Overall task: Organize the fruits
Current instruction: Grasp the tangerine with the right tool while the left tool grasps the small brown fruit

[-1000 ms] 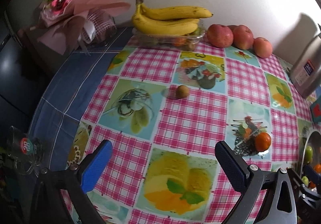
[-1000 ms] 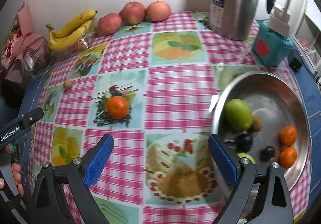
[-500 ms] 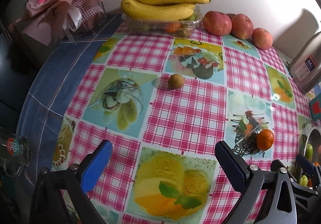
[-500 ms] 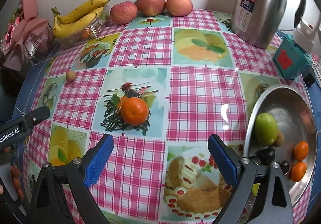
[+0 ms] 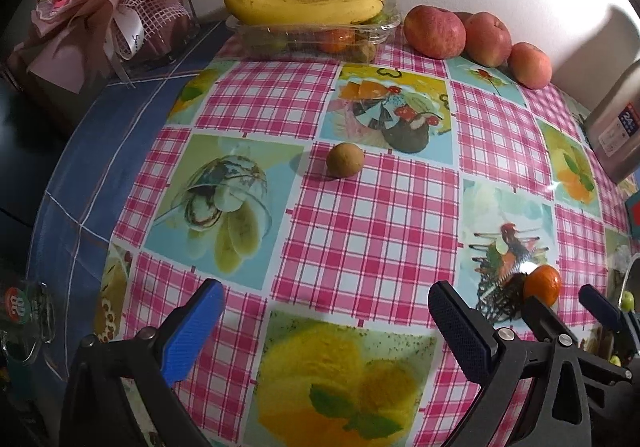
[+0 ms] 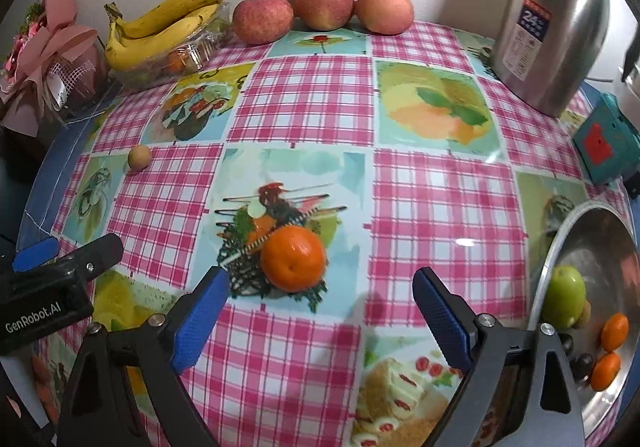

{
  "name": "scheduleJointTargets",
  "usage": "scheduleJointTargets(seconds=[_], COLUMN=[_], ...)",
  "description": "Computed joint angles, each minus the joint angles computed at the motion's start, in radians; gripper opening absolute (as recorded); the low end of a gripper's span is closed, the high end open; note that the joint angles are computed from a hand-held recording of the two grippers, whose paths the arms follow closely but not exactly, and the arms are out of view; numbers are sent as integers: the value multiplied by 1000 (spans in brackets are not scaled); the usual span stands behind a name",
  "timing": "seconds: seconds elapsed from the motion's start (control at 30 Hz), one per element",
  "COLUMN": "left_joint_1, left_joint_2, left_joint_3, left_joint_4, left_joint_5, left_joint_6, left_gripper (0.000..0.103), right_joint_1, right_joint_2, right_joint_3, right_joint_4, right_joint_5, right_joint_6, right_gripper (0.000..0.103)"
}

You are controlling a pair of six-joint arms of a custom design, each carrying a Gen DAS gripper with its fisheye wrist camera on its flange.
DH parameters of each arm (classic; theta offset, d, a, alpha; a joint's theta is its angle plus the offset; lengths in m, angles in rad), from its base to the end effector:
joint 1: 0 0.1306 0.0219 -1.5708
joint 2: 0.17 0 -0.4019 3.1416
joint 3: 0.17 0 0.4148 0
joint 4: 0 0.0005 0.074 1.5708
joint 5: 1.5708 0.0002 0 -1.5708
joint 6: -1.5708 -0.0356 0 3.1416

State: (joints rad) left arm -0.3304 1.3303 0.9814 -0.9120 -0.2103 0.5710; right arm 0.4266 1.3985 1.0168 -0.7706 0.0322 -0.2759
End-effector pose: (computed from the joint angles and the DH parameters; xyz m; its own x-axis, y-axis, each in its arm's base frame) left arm 0.3961 -0.1285 0.2860 -0.8969 -0.2512 -0.3640 -0.2706 0.9627 0.0024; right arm 0.4106 0.1848 0.2778 -0.9098 -0.1144 -0.3990 -0.1598 0.9837 0.0824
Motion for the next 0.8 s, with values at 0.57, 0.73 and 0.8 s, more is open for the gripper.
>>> scheduleJointTargets(seconds=[0.57, 0.73, 0.8], left_joint_1=[-10, -5, -1], left_joint_2=[55, 52, 47], left_joint_3=[9, 5, 1], left_joint_4=[59, 71, 77], left_joint_5=[7, 25, 32], left_joint_6=[-25, -7, 1], left_gripper=[103, 103, 103], right_joint_1=[6, 5, 6], right_joint_2=[68, 60, 60], right_joint_3=[30, 32, 34], right_joint_4=[29, 32, 33], right_joint_5=[-13, -26, -31], right_joint_6=[32, 33, 43], right_gripper=[47, 37, 37])
